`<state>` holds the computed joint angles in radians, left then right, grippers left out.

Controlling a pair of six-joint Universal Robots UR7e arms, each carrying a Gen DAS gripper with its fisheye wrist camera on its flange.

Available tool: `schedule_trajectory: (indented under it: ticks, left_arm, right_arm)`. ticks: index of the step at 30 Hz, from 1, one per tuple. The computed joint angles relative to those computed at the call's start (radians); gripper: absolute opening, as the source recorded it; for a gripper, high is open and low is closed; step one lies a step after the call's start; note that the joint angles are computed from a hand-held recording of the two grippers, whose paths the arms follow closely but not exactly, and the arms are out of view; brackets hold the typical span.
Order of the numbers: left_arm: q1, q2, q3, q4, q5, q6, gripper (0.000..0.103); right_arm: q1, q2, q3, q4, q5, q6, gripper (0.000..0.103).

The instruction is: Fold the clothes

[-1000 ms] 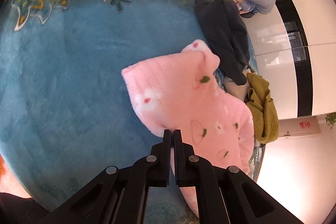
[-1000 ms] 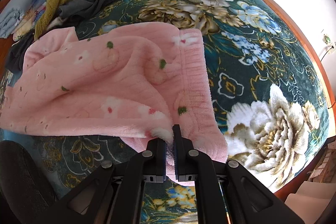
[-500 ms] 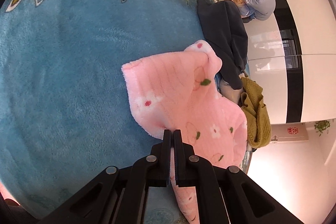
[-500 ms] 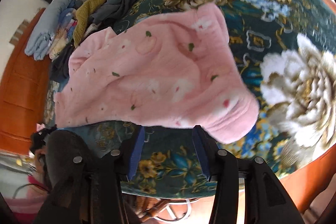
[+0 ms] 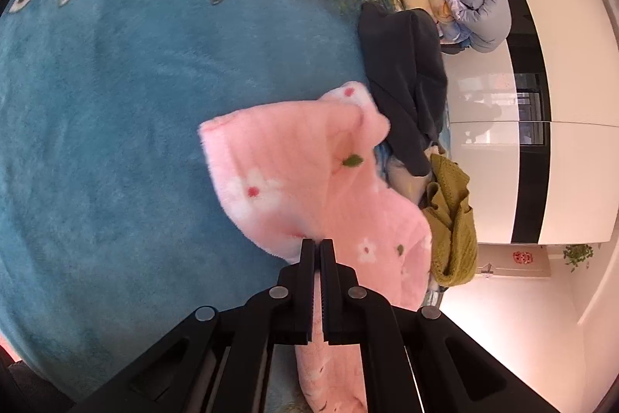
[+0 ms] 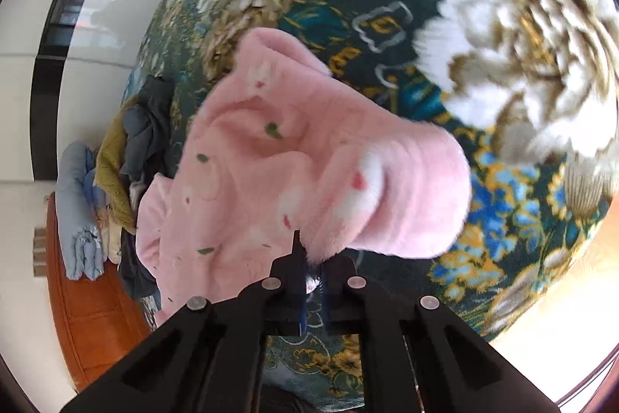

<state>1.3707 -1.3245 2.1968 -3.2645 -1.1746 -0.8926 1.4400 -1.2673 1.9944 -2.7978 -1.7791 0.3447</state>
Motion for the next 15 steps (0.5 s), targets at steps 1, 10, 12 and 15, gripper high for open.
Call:
schedule_trajectory:
  ticks: [1, 10, 12, 15]
  left_arm:
    - [-0.014, 0.000, -0.037, 0.039, 0.009, 0.019, 0.002]
    - [-0.259, 0.024, -0.425, 0.203, 0.132, 0.403, 0.002]
    - [-0.310, 0.005, -0.435, 0.153, 0.144, 0.503, 0.002]
    - [-0.342, -0.040, -0.385, 0.139, 0.188, 0.569, 0.002]
  right_arm:
    - [0.019, 0.008, -0.032, 0.008, -0.005, -0.021, 0.005]
    - [0.226, 0.182, -0.543, 0.003, 0.042, -0.210, 0.004]
    - [0.262, 0.182, -0.565, -0.092, 0.074, -0.324, 0.004]
    - [0.285, 0.139, -0.491, -0.221, 0.094, -0.496, 0.004]
